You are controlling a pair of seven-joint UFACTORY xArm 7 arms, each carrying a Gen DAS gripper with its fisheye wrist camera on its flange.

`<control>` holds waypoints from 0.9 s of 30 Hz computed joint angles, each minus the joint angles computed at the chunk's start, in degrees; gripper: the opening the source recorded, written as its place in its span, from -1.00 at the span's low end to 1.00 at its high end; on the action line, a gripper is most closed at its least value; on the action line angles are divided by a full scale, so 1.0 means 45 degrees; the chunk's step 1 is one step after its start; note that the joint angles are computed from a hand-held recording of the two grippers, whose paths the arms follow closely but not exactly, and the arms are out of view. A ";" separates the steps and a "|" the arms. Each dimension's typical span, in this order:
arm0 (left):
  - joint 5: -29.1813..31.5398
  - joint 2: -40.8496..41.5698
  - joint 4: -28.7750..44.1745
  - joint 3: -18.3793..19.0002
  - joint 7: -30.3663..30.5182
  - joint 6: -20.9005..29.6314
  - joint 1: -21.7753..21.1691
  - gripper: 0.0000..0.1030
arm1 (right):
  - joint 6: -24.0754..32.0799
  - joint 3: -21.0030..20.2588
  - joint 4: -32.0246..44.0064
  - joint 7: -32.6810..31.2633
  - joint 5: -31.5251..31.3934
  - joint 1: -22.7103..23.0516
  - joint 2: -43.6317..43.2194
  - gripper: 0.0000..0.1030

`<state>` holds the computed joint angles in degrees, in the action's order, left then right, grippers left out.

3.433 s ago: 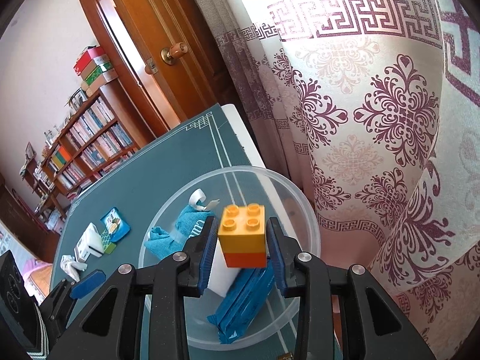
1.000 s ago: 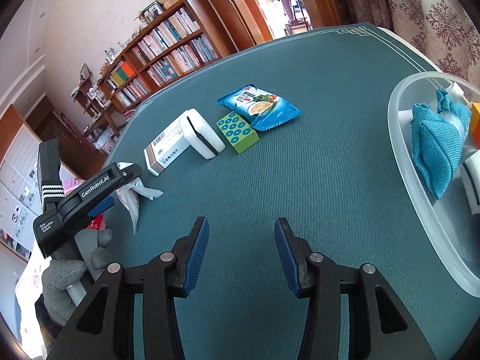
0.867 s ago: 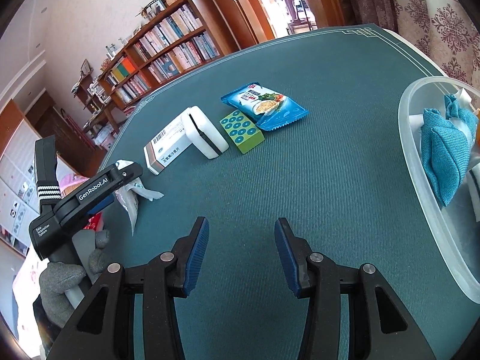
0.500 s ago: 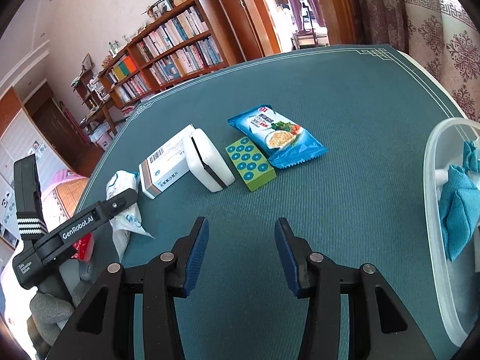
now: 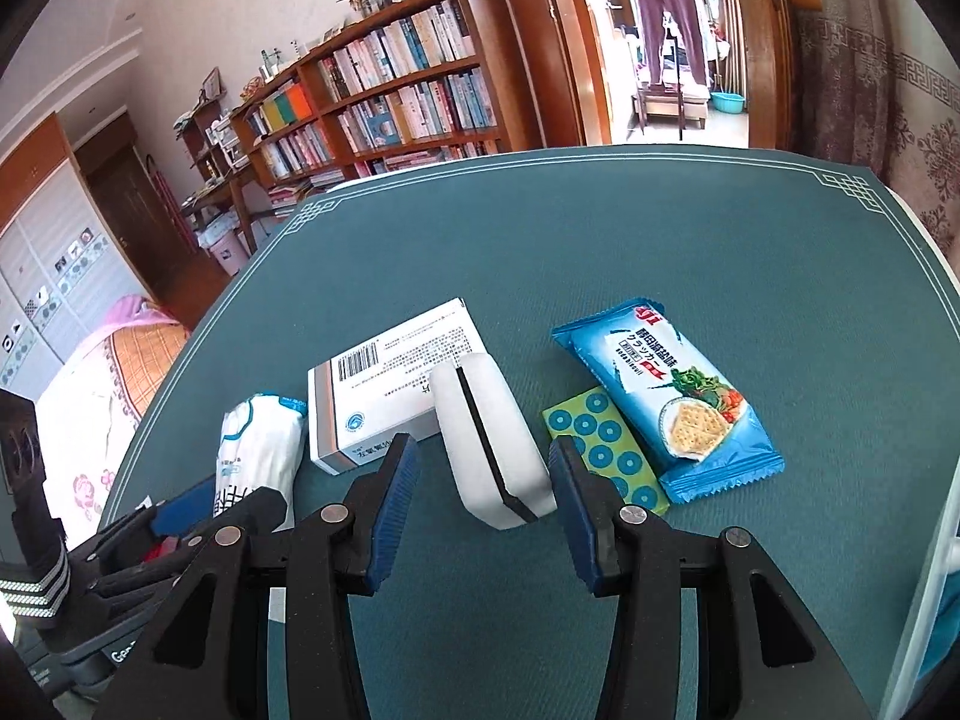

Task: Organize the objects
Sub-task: 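Grasp cotton-swab bag with left tool while right grasps white sponge, then carry cotton-swab bag and sponge over the bowl with both tools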

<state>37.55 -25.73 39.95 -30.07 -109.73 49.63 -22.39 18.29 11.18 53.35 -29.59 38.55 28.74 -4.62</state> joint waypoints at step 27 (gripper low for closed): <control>0.0721 -0.0197 0.0486 -0.0467 0.0400 -0.0178 0.0029 -0.11 | 0.0362 -0.2176 -0.4190 -0.0654 0.2065 0.1345 -0.5039 -0.37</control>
